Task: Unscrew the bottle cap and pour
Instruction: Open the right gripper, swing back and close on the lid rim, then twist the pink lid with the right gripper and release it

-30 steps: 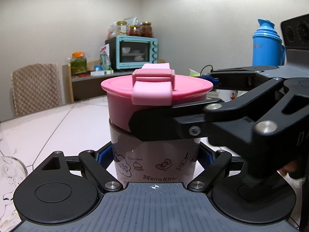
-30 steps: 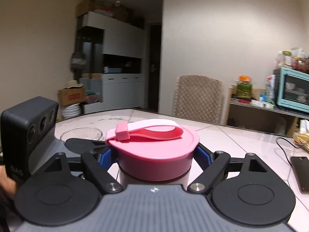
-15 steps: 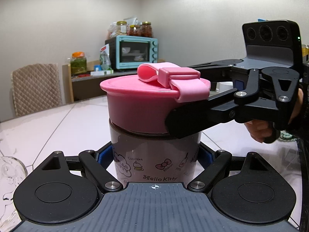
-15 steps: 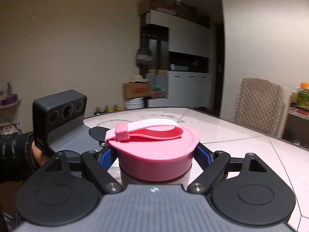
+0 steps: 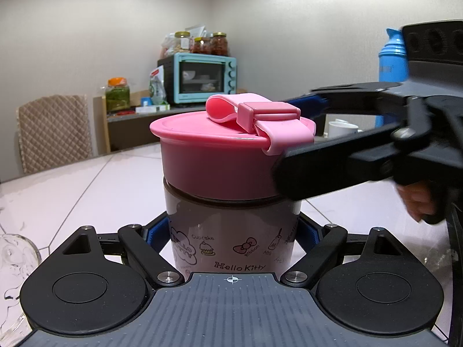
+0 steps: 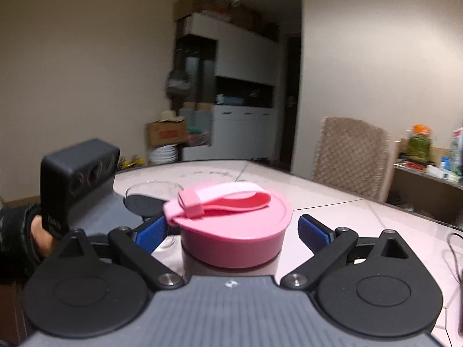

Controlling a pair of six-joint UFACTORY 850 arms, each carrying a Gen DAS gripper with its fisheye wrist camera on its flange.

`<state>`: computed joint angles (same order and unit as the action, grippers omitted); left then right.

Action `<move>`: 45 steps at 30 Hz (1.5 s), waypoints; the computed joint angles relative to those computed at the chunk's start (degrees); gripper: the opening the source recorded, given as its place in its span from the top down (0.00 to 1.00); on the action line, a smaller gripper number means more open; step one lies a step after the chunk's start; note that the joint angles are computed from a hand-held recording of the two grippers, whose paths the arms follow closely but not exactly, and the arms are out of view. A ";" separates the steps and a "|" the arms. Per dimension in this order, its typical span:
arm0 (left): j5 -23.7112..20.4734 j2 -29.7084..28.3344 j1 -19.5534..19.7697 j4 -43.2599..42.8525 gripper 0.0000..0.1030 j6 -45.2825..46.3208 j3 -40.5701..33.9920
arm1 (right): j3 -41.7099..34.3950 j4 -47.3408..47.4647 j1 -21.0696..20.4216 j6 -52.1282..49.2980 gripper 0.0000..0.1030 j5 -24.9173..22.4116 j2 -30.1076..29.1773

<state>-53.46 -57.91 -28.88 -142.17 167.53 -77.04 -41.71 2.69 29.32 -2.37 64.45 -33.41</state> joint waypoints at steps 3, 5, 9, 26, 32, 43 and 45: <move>-0.01 -0.03 0.00 0.01 0.13 -0.01 -0.02 | -0.51 11.04 3.97 -1.60 0.02 0.42 -0.69; -0.02 -0.04 -0.02 -0.01 0.13 -0.01 -0.01 | -1.06 13.79 5.06 -1.47 0.02 1.22 -1.57; -0.04 -0.04 -0.07 -0.09 0.13 0.03 0.02 | -2.91 19.84 7.19 -2.65 0.02 3.06 -3.68; -0.05 -0.09 0.02 0.03 0.13 -0.01 -0.05 | -8.75 26.12 8.82 -0.87 0.04 3.33 -8.54; -0.05 -0.08 0.03 0.07 0.13 -0.05 -0.05 | -9.39 27.49 9.10 -0.73 0.17 2.90 -9.21; -0.04 -0.08 0.02 0.08 0.13 -0.09 -0.06 | -6.24 14.17 4.58 1.52 0.18 2.36 -7.35; -0.06 -0.07 0.02 0.05 0.13 -0.04 -0.02 | -5.19 5.11 1.23 2.54 0.18 1.42 -6.39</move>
<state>-53.52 -57.98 -28.86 -142.12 167.49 -77.06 -46.90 7.81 30.55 0.17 65.88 -39.80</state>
